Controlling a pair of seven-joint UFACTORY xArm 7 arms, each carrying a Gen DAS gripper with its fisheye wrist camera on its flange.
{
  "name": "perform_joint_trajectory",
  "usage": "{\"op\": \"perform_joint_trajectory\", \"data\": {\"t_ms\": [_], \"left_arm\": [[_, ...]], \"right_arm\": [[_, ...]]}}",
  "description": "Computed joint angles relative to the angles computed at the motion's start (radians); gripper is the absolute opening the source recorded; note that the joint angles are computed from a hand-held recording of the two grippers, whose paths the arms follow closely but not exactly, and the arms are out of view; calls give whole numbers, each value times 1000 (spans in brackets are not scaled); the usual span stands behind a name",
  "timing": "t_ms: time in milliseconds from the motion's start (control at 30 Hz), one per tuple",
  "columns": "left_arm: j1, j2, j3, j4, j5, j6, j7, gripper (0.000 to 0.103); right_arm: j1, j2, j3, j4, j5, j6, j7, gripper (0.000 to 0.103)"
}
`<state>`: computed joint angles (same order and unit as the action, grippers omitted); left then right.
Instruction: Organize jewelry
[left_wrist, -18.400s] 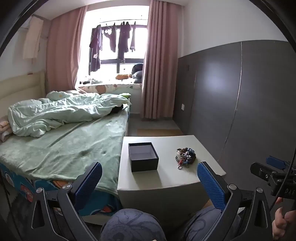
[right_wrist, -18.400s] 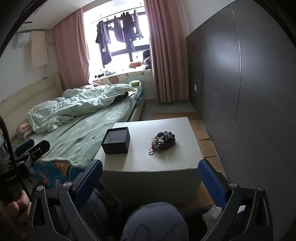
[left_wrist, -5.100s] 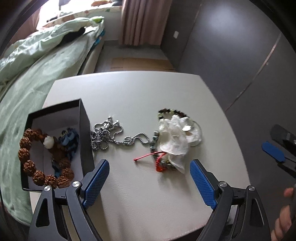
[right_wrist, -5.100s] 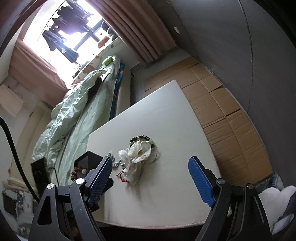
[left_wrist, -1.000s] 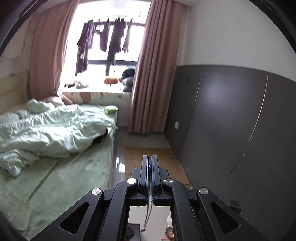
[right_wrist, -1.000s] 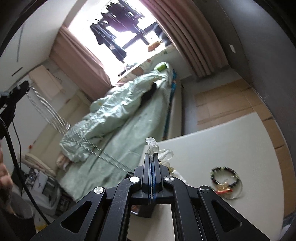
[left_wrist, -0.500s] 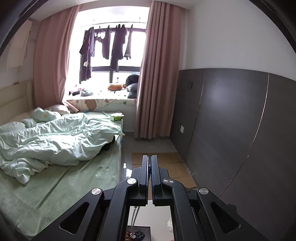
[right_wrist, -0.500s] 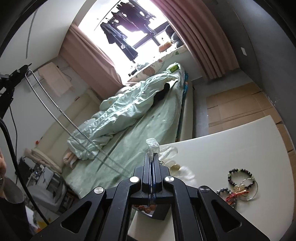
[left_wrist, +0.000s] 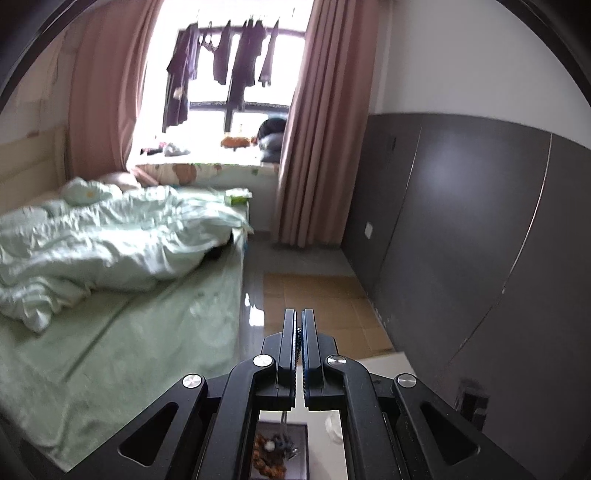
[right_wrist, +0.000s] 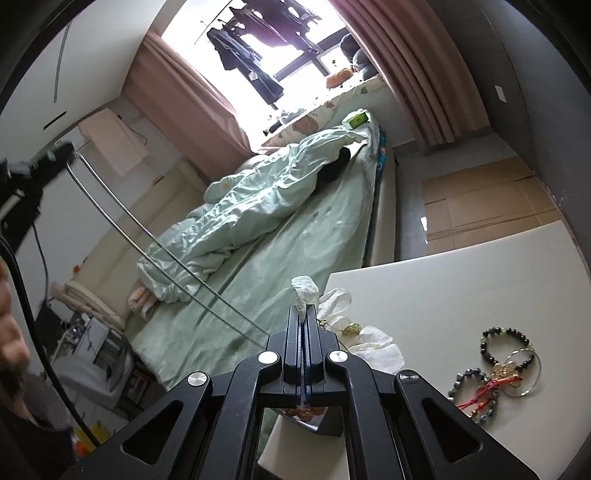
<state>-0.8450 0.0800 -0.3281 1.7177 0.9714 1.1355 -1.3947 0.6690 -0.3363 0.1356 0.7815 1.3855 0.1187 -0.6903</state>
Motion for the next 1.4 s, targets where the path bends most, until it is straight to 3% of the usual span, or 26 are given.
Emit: {"op": "perform_joint_trajectory", "data": {"t_ms": [367,633,700,767,833,1033,1133,1200,1233,1267,1400], "left_arm": [[100,-38,10,-322,-193,-300,-155,2],[126,-25,22,-453,-229,-463,-237,5],[130,-33,23,-484,-241,-487,-258,22],[134,-60,20,-527,-207,-495,-325,65],[137,-94,5,-557,-146,-472,-393,69],[172,-153,-39,-600,-130,-430,-437,69],[189,-166,-52,-610,-138,-420,-438,70],[196,-166,-59,-610,-145,-414,-435,70],[198,-165,-63,-609,-148,-409,-433,71],[198,-162,-68,-604,-150,-398,-431,72],[188,-144,-76,-579,-132,-370,-441,83]], "right_arm": [[-33,24,33,17,91,17,-52,2],[-54,46,55,36,110,33,-59,2],[-57,52,59,41,111,42,-60,2],[-60,63,65,46,112,47,-61,2],[-62,79,72,55,95,50,-46,2],[-57,118,79,82,82,88,-42,2],[-70,142,83,91,-31,152,61,4],[-76,158,82,93,-95,184,133,26],[-81,158,86,85,-137,179,181,55],[-80,156,90,76,-162,163,210,71],[-64,105,59,24,-177,151,245,72]]}}
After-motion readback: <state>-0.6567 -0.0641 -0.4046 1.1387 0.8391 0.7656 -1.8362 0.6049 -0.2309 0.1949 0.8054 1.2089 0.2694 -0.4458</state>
